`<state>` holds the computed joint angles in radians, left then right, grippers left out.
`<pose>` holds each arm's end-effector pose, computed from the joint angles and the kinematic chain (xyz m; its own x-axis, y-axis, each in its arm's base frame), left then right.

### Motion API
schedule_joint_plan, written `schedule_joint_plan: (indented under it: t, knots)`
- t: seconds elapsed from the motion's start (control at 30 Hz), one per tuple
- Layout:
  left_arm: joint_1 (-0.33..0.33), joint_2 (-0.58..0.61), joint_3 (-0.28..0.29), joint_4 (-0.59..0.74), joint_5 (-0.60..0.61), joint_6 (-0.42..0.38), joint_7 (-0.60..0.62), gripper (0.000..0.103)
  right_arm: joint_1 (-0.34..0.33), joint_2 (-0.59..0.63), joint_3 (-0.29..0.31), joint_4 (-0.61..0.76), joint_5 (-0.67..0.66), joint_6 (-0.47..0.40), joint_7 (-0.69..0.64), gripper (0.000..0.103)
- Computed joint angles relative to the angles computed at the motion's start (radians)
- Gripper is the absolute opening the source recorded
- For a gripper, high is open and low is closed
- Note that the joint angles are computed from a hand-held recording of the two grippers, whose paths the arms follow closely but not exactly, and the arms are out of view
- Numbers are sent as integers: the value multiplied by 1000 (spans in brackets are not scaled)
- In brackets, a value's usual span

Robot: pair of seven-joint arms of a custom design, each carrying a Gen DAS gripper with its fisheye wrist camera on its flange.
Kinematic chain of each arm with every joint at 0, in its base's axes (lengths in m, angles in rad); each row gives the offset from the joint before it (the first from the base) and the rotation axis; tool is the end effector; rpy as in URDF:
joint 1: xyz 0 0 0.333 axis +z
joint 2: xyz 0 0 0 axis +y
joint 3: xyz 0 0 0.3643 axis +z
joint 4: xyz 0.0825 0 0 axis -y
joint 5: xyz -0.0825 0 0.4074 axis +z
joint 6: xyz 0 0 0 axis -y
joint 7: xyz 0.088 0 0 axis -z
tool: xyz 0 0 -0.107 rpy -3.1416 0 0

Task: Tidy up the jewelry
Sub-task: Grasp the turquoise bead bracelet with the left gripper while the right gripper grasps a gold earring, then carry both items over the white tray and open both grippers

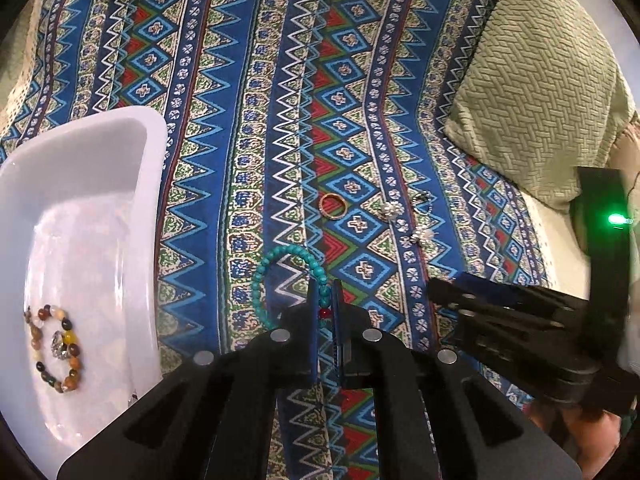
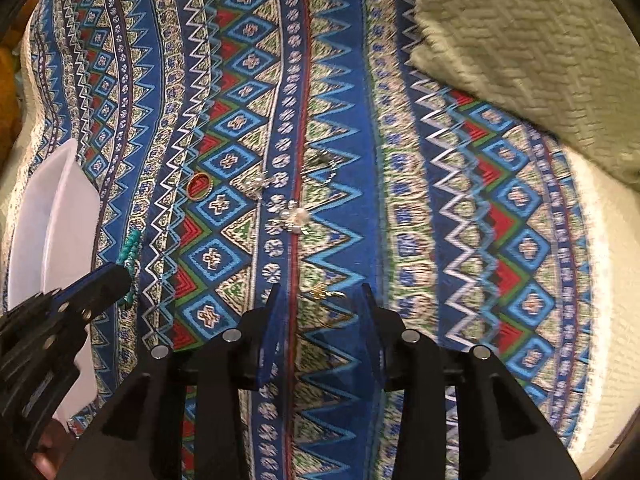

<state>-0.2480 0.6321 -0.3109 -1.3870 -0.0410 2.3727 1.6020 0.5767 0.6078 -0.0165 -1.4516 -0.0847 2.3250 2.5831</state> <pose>0.7113 -0.3717 0.4233 -0.4811 -0.8521 0.2061 -0.8463 0.3902 -0.3627 0.6662 0.4194 0.3865 -0.3643 -0.9145 -0.1758 -0.8940 0.3963 -0.2090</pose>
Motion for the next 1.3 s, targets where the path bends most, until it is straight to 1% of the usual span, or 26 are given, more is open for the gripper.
schedule_joint_plan:
  t: [0.07,0.1,0.17,0.2,0.23,0.4,0.5,0.53,0.6,0.7,0.8,0.9,0.97,1.0,1.1,1.13,1.23,1.27,1.3]
  knots:
    - [5,-6,-7,-9,-8,7,8,6,10,14,-9,26,-12,-34,12,31]
    - [5,-10,-9,-17,-9,14,11,6,15,18,-15,35,-23,-49,20,22]
    - [8,-15,-12,-24,-14,21,18,6,3,1,-7,-5,-6,0,30,22]
    - [12,-21,-15,-29,-18,23,25,6,-1,-8,-7,-22,0,16,39,15]
    - [6,-16,-14,-23,-17,24,22,6,-6,-18,-6,-43,6,40,44,13]
    - [19,-39,-27,-34,-36,28,51,6,-14,-31,-4,-70,11,71,39,13]
    - [28,-60,-39,-53,-62,44,73,6,-17,-47,-2,-94,18,98,41,13]
    - [36,-72,-46,-61,-75,48,87,6,-20,-52,-1,-97,22,108,40,8]
    - [55,-102,-61,-81,-105,59,125,6,-19,-81,-3,-129,20,129,46,8]
    - [90,-157,-74,-117,-159,80,191,6,-15,-93,-1,-118,8,155,41,8]
    - [118,-208,-68,-146,-197,93,256,6,-5,-113,2,-106,-6,186,26,8]
    - [142,-238,-47,-162,-219,81,316,6,19,-113,1,-58,-38,199,16,8]
    - [145,-244,-23,-162,-211,69,324,6,26,-100,8,-10,-42,203,-4,8]
    - [146,-242,-5,-162,-201,66,313,6,34,-90,8,16,-45,199,-6,8]
    - [156,-216,22,-154,-191,37,282,6,49,-28,16,128,-36,174,-30,8]
    - [160,-206,29,-152,-184,28,272,6,55,0,19,175,-30,156,-41,8]
    - [168,-168,51,-138,-153,5,235,6,73,88,27,326,-12,65,-90,8]
    - [167,-159,58,-140,-135,9,222,6,80,128,30,395,-6,20,-111,8]
    - [165,-151,70,-145,-109,13,208,6,88,158,28,444,-3,-5,-123,8]
